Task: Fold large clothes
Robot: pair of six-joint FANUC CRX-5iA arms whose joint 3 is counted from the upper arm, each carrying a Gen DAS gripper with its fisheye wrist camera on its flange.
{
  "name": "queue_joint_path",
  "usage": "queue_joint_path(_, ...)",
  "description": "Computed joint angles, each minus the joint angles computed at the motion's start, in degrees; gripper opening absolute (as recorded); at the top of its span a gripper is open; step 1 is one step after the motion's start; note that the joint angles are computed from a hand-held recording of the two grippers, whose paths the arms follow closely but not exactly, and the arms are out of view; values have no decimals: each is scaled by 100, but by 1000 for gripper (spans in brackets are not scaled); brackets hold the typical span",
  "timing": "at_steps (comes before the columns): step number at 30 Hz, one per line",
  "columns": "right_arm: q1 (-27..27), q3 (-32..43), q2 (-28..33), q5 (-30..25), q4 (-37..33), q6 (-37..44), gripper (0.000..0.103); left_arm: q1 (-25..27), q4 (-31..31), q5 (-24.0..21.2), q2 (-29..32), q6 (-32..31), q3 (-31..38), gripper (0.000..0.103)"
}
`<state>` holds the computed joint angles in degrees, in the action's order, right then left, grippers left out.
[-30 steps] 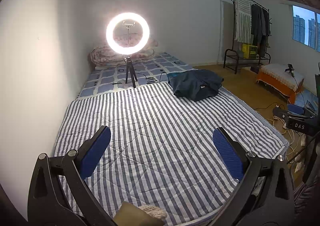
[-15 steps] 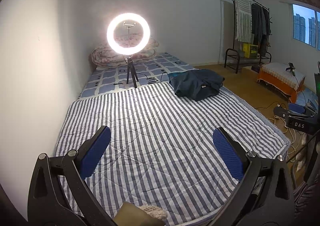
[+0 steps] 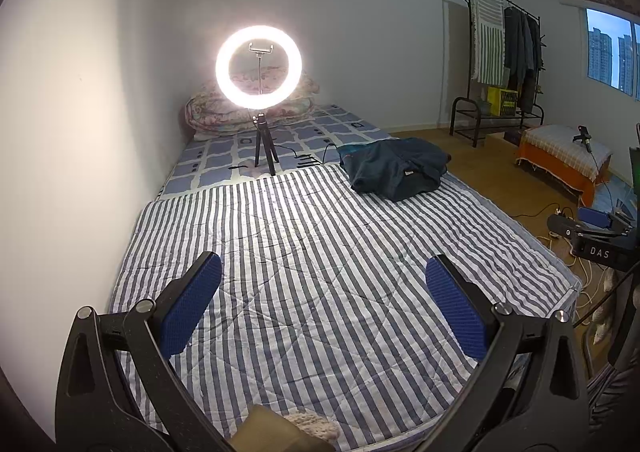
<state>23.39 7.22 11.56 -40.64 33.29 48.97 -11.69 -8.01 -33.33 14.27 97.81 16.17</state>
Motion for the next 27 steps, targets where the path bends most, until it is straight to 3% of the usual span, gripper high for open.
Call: queue_joint_path(27,-108,174,61,-19,-302,375,82,34,-210,230,-163,86,-206,103)
